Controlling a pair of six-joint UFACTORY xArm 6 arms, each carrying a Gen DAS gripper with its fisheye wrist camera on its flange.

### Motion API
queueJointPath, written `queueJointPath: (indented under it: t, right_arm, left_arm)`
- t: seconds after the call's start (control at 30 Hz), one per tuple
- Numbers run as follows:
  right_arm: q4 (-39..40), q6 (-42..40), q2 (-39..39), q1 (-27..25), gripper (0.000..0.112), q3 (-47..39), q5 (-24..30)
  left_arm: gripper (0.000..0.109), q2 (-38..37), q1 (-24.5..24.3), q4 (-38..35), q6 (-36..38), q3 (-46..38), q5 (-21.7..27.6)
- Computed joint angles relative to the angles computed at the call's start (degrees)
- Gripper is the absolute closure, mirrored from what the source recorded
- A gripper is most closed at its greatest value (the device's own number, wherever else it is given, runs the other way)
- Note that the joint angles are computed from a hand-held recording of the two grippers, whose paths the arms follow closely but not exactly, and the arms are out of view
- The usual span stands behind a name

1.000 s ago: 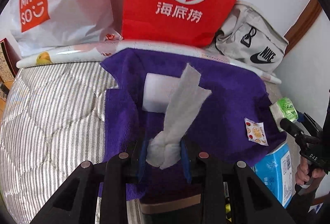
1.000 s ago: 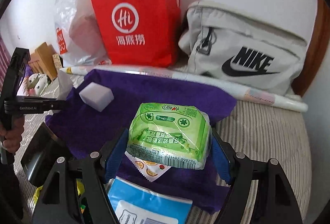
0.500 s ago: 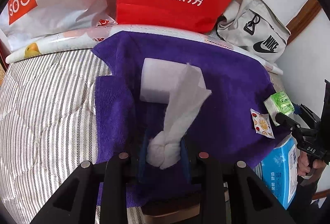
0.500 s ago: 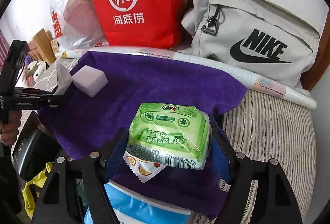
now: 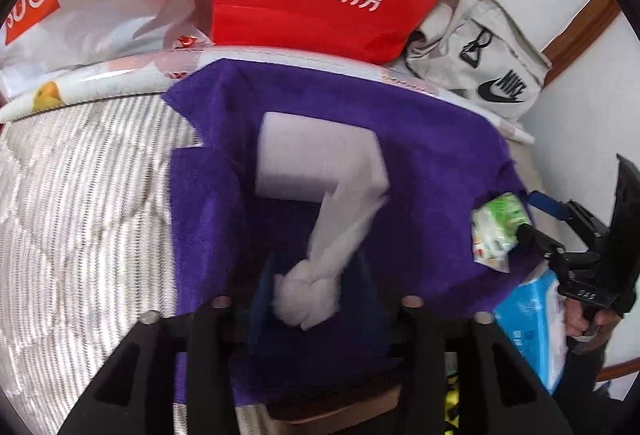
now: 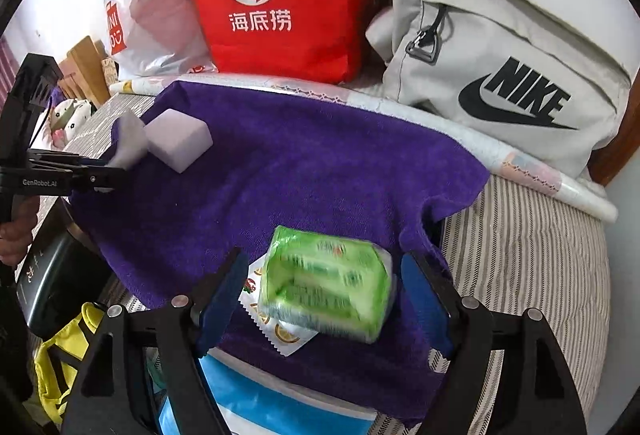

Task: Organize soft objects
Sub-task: 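Carry tissue and wipe pack onto the purple towel and open both tools, then grasp the yellow mesh bag with the right tool while the left tool moves toward the green packet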

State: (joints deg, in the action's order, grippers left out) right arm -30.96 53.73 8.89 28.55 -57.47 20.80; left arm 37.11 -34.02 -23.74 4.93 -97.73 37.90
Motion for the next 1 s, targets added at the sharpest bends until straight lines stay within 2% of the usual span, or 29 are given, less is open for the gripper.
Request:
queueJointPath:
  t: [0.07, 0.17, 0.27, 0.33, 0.43, 0.53, 0.63, 0.77, 0.9, 1.0]
  right_arm:
    - [-1.78, 2.43, -1.09, -0.09, 0.033, 0.63, 0.08]
    - [-3.43, 5.27, -3.40, 0.14, 0.033, 2.09, -0.73]
    - [-7.33, 10.57, -6.54, 1.16, 0.033, 3.91, -1.73]
    - [-9.32, 13.82, -8.56, 2.99, 0.033, 4.48, 0.17]
    - [-7.72, 13.09, -10.68, 5.21, 0.034, 6.00, -0.36]
    - [-9.67, 18.05, -12.77, 8.19, 0.033, 7.13, 1.37]
    - [-7.39, 19.75, -14.80, 9.98, 0.033, 9.78, -1.43]
    - [-11.60, 26.65, -17.60, 13.73, 0.033, 11.82, -0.18]
    - [-16.45, 33.10, -18.88, 17.81, 0.033, 12.35, 1.40]
    - [-17.89, 34.30, -17.11, 20.49, 0.033, 10.27, 2.97]
  left_arm:
    - [0.054, -0.60, -0.23, -0.36, 0.44, 0.60, -0.62]
    - [0.053, -2.66, -0.64, 4.27, -2.48, 2.73, -2.53]
    - [0.053, -5.86, -0.53, 3.13, -1.71, 6.24, -3.88]
    - [0.053, -9.02, -0.66, 3.18, -1.25, 10.02, -5.62]
    - [0.053, -14.75, -1.25, 3.92, -0.56, 16.99, -9.67]
    - [0.053, -20.40, -1.95, 4.46, -0.26, 23.66, -13.40]
    - [0.053, -25.46, -2.52, 6.02, -1.97, 29.48, -15.84]
    - [0.053, -31.07, -3.04, -0.45, 0.77, 35.96, -16.59]
    - [0.053, -35.27, -4.03, -1.03, -0.30, 42.08, -18.98]
    - [0.053, -37.01, -4.66, -3.59, 1.05, 44.97, -19.30]
